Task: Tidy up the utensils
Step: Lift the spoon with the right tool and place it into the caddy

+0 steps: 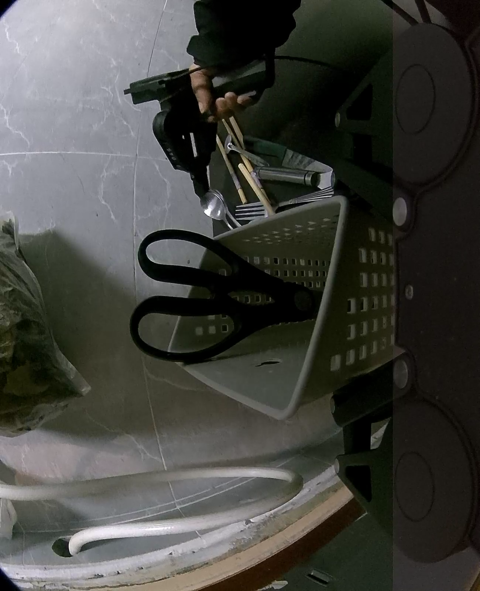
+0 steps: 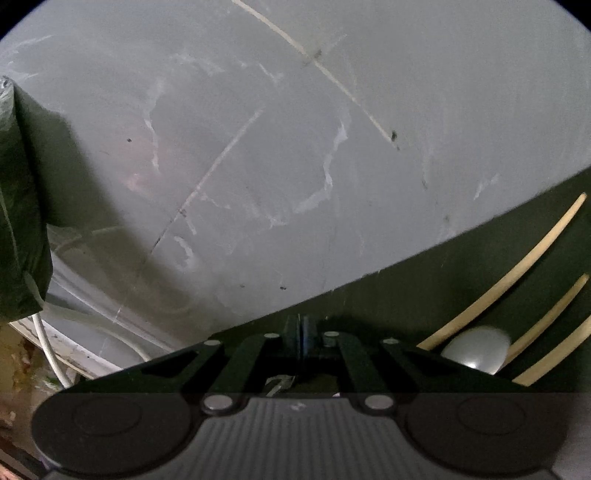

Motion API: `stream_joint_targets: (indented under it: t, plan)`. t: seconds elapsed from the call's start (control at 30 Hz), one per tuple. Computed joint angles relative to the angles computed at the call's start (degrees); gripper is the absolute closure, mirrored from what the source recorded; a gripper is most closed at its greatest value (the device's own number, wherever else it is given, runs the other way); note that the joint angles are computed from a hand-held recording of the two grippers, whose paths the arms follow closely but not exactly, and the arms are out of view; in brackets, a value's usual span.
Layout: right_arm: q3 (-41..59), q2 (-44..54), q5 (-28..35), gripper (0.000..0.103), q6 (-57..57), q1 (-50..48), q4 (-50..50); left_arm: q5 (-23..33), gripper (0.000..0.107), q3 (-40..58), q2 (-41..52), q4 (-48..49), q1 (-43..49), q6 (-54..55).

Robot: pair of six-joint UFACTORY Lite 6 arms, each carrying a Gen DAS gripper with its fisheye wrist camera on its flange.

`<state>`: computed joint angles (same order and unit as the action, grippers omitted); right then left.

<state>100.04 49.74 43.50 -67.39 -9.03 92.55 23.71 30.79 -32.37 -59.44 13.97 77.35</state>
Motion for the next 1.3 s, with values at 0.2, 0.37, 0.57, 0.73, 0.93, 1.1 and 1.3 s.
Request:
stream_joint_targets:
  t: [0.2, 0.37, 0.57, 0.73, 0.93, 1.1, 1.3]
  plan:
    - [-4.60, -5.82, -5.21, 0.101, -4.10, 0.85, 0.96, -0.06, 0.030, -0.10, 0.02, -0.37, 0.03, 0.44]
    - [-7.30, -10.20, -7.95, 0.101, -6.20, 1.41, 0.29, 0.04, 0.030, -0.01, 0.19, -0.93, 0.13, 1.21]
    - [-8.31, -14.86, -13.72, 0.102, -7.04, 3.80, -4.73, 0.45, 0.030, -0.22, 0.18, -2.55, 0.49, 3.34]
    - [-7.57, -16.98, -16.34, 0.102, -2.54, 5.13, -10.91, 1.11, 0.030, -0.53, 0.46, -4.91, 1.26, 6.57]
    - [-6.80, -20.57, -20.75, 0.102, 8.97, 7.76, -26.06, 1.22, 0.030, -0.17, 1.79, -8.09, 1.33, 10.21]
    - [-9.11, -24.97, -23.56, 0.102, 13.08, 10.23, -36.05, 2.34, 0.030, -0.48, 2.44, -11.82, 2.38, 14.98]
    - [-10.33, -27.14, -21.49, 0.102, 21.40, 9.66, -38.17, 4.86, 0.030, -0.46, 3.13, -13.95, 4.64, 18.66]
